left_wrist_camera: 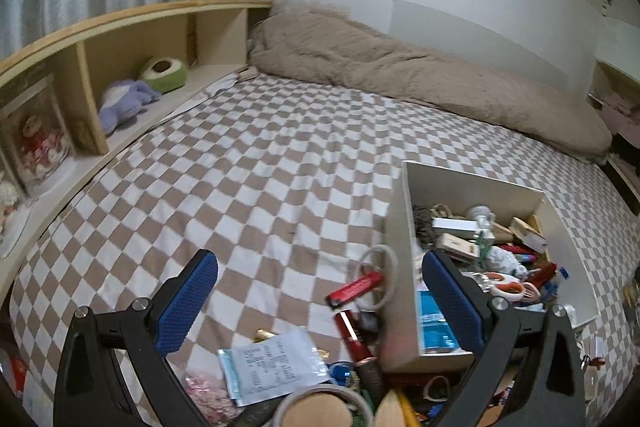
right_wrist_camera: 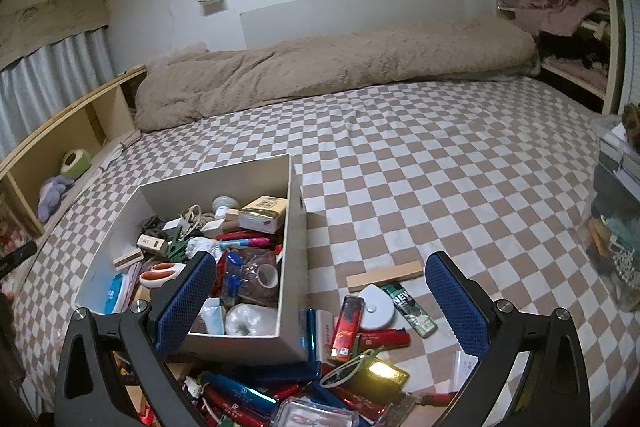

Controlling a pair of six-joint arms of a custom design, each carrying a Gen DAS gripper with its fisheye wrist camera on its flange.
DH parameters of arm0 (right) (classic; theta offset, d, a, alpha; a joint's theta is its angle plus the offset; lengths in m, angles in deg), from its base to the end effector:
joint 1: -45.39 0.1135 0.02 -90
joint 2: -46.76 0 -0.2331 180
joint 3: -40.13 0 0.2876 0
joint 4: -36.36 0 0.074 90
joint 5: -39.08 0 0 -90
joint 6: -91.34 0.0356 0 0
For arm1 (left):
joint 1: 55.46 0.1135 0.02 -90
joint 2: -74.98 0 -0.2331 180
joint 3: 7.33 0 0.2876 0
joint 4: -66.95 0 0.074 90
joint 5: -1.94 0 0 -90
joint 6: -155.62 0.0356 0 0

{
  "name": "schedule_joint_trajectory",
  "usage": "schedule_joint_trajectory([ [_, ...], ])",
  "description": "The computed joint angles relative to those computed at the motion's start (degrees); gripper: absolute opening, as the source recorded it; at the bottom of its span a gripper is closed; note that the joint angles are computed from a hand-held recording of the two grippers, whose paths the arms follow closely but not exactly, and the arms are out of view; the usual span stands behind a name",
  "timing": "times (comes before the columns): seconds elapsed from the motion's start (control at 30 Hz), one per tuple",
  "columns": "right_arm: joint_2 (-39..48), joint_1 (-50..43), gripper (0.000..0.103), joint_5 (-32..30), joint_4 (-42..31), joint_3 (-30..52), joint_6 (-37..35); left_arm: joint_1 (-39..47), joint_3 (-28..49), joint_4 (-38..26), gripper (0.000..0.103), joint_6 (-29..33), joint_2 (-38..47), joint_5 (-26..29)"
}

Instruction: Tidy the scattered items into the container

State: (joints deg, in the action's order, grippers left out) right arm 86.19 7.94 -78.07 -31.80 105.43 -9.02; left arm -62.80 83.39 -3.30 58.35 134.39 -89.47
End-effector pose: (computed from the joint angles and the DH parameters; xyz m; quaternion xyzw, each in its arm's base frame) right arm 0.1503 -0.0947 0.3159 0.1159 0.8865 0.0369 0.4464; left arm 0.2305 -0.0288 0.3947 -0.0048 0.9023 -0.0438 0.4289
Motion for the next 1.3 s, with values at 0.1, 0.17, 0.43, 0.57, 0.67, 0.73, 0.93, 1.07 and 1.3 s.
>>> schedule_joint_trajectory([
  [0.1, 0.78, -1.05, 0.103, 0.17, 0.53, -0.24, -0.01, 2.5, -0.53, -0.44, 0.103, 0.05, 0.61, 1.64],
  [0.17, 1.55, -1.88, 0.103, 0.02, 0.7, -0.29, -0.25, 4.19, -1.09, -0.69, 0.103, 0.18, 0.94, 3.25],
  [0.43, 4.54, -4.53, 0.103, 1.24, 1.44, -0.73, 0.05, 9.3, -4.48, -3.2, 0.103, 0.99, 4.37, 8.17],
  [0.57, 7.35, -6.75, 0.103, 0.92, 1.62, -0.33, -0.32, 12.02, -6.92, -4.74, 0.103, 0.34, 5.65, 10.27],
  [0.67, 9.06, -8.34, 0.103, 0.56, 1.9, -0.13, 0.09, 12.89, -8.51, -5.59, 0.103, 0.77, 5.78, 10.4],
  [0.73, 10.52, -9.44, 0.103, -0.41, 1.71, 0.32, 0.47, 13.33, -9.33, -6.26, 0.103, 1.15, 5.86, 11.68],
  [0.93, 12.99, -10.68, 0.103, -0.62, 1.74, 0.68, 0.93, 13.63, -10.05, -8.04, 0.103, 0.79, 7.63, 15.73],
  [1.07, 13.74, -10.21, 0.103, 0.52, 2.11, 0.39, 0.51, 12.32, -10.2, -7.85, 0.103, -1.33, 8.59, 14.73],
  [1.3, 14.64, -9.04, 0.103, 5.25, 3.34, -0.56, -0.98, 9.73, -10.17, -7.29, 0.103, -4.0, 10.24, 11.14],
])
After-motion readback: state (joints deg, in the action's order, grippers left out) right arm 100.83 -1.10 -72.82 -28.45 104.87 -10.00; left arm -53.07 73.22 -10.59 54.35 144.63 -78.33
